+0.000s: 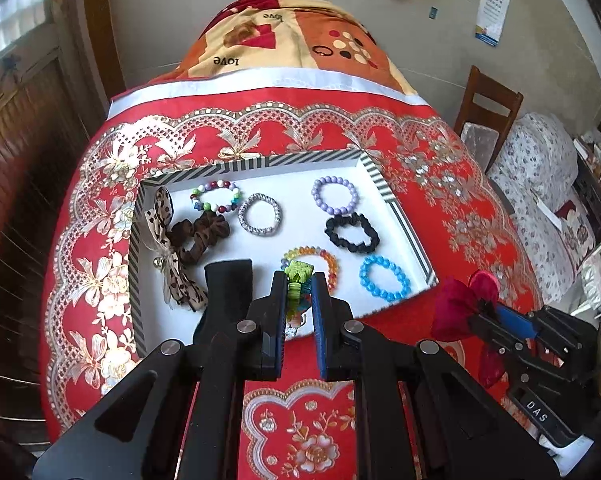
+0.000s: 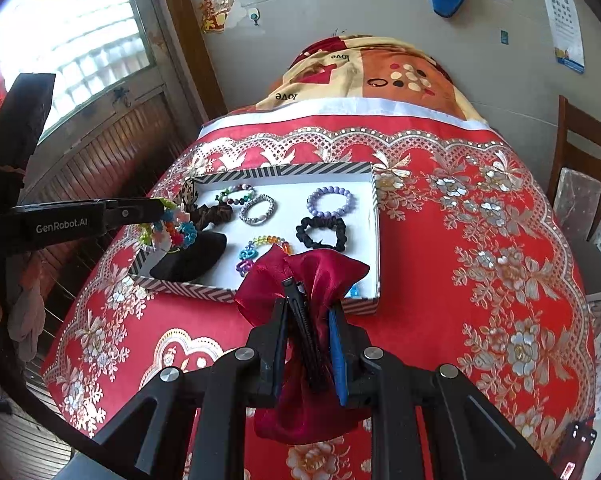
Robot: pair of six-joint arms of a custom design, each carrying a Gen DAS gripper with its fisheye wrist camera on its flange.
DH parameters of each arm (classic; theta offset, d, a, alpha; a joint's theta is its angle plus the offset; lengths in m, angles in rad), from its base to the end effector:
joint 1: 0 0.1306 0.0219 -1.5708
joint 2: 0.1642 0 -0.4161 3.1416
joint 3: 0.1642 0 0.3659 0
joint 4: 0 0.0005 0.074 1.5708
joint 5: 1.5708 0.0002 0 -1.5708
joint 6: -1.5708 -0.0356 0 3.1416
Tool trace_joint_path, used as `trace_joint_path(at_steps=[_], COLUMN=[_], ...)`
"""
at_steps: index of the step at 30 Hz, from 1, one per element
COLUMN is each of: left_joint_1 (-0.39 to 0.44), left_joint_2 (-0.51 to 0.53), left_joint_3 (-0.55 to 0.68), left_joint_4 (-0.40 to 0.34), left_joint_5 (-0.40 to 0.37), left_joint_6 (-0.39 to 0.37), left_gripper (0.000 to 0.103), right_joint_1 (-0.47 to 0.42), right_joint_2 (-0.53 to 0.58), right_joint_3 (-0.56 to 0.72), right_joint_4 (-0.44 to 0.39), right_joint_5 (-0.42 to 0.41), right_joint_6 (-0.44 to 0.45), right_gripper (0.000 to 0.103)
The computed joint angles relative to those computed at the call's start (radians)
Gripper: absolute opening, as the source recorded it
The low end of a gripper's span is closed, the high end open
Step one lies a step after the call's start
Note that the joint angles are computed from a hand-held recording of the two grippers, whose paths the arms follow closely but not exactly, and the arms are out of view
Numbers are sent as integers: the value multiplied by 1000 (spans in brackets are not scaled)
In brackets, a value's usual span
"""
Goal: Organize jewelry
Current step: 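Lift the green bracelet and red bow and carry them over the tray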
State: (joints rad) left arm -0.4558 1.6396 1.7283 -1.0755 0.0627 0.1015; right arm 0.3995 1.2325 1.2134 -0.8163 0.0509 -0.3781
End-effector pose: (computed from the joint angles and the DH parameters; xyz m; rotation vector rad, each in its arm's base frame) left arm 0.4861 -0.2413 0.4764 0.4789 2.5370 -0.2913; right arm 0.3593 0.1492 0.4520 -0.0021 2.4264 0.2971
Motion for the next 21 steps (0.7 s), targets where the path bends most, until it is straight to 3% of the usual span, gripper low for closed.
trace_joint_path(at_steps=[9, 21], left_joint_1=[11, 31], left_joint_2=[100, 255], left_joint_3=[108, 226], left_joint_4=[-23, -81], left_joint_5=[-2, 48], left_joint_6=[39, 119], left_gripper=[11, 11], right_joint_1=[-47, -127], right_joint_2=[99, 338], right_joint_3=[76, 279], right_joint_4=[14, -15], right_joint_5=[-57, -168], right_joint_6=[47, 103], right_gripper=[18, 18])
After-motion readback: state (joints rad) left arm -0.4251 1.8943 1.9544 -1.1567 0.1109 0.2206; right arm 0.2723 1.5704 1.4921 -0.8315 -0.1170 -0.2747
